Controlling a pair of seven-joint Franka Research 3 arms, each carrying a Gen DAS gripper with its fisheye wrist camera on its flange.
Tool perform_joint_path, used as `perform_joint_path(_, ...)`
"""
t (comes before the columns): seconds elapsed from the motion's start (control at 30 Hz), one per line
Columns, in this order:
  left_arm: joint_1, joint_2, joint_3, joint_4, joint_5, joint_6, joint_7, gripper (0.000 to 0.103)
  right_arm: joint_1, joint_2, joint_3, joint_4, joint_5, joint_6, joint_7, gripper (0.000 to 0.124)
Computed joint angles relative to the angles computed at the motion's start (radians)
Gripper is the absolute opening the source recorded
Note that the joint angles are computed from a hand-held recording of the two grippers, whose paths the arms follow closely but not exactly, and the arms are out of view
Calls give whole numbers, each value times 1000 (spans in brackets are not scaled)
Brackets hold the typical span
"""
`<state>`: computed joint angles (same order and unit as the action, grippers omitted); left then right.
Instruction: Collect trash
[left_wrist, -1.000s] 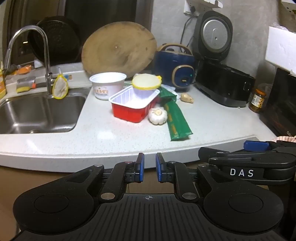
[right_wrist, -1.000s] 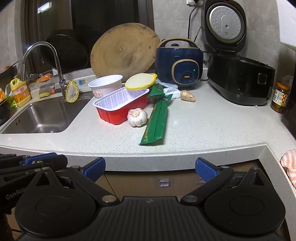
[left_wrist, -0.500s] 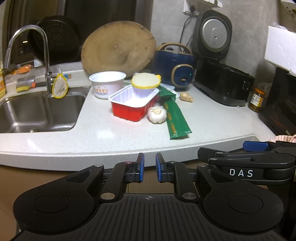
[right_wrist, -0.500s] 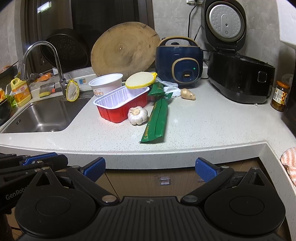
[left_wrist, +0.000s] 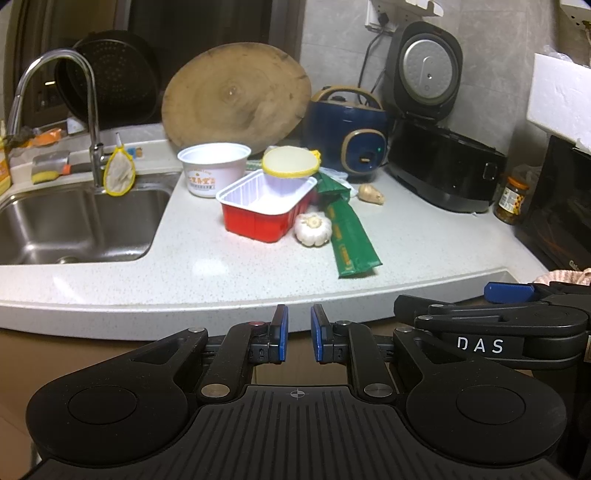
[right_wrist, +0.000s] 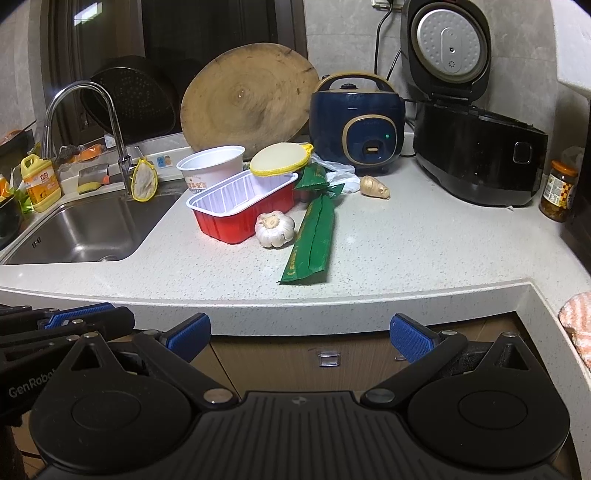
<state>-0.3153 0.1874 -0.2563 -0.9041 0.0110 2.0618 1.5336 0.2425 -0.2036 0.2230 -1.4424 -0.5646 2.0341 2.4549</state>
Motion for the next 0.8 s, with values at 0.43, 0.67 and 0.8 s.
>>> perform_joint_path(0.43, 17, -26, 1, -55, -31, 56, -9, 17, 4, 9, 0, 17, -3, -14, -7, 103)
perform_joint_path(0.67, 21, 18, 3, 18, -23, 23, 12, 17, 24, 53, 4, 79, -29, -62, 4, 103)
perform_joint_path(0.8, 13, 79, 10, 119, 2, -5, 34, 17, 50, 94, 0, 134, -60, -98, 6, 103)
